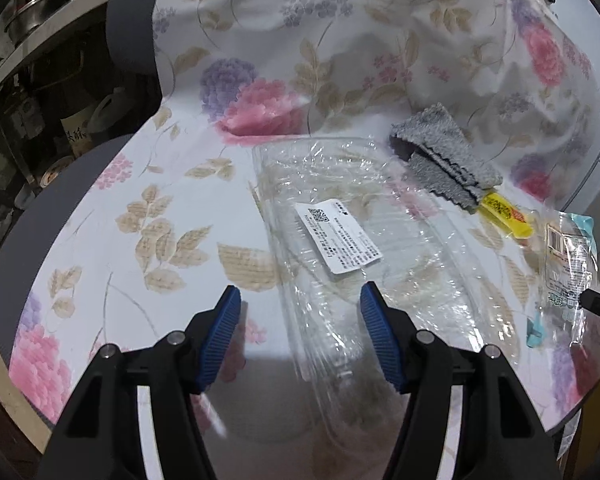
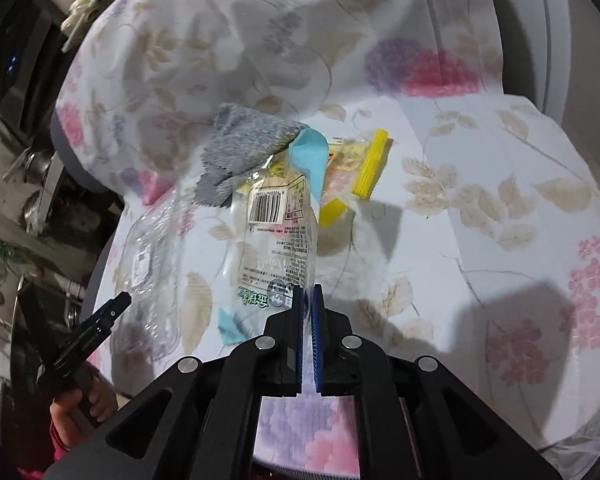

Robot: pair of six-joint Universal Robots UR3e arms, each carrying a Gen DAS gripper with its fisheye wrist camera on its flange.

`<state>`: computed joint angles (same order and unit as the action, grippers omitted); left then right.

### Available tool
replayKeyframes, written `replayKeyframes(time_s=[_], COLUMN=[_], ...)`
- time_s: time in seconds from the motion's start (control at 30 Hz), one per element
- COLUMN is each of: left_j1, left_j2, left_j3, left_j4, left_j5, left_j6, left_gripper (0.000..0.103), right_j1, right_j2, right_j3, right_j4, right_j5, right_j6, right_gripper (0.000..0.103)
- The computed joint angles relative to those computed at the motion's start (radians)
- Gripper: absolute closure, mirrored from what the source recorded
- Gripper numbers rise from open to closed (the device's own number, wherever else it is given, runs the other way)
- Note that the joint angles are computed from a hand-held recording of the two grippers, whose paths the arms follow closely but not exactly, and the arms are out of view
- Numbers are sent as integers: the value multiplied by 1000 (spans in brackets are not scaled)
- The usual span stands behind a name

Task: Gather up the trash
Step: 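Grasp the clear plastic tray with the left gripper while the right gripper holds the packet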

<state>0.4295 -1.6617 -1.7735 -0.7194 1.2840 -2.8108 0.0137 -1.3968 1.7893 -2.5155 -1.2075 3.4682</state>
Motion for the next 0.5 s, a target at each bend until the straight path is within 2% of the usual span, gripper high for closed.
replayKeyframes(time_s=[0.03,0.07,0.13,0.17,0.23,0.37,0.4,0.43,0.47,0.5], left_j1=[-6,-5,-11,-16,-28,-48,-51,-54,-57,-59], left_j2=[-15,-21,-27,-28,-31,-22,-25,-23,-25,-29], left_j3=[7,6,-7,-12,-19,-56,-55,-60,-61,-57], left_j4=[-1,5,42,58,81,151,157,169,181,182], left_j5=[6,0,4,8,21,52,57,66,75,83], left_j6=[0,0,0,5,15,28,28,26,26,27], left_gripper=[50,51,56,62,67,69,70,76,87,90], right_j1=[5,7,19,31,49,117,136,149,162,184], right_j2=[14,22,51,63,84,130,144,159,170,187], right_j3=[1,7,-1,-7,-18,-68,-83,-99,-114,-134], right_j4=[-16,-32,-63,-73,-88,-99,-104,-103,-99,-101], right_j5=[-2,-4,-26,-52,-93,-202,-220,-229,-244,-284], right_j6=[11,15,22,27,26,0,-15,-26,-29,-35], right_gripper=[85,80,54,53,53,53,56,56,58,67])
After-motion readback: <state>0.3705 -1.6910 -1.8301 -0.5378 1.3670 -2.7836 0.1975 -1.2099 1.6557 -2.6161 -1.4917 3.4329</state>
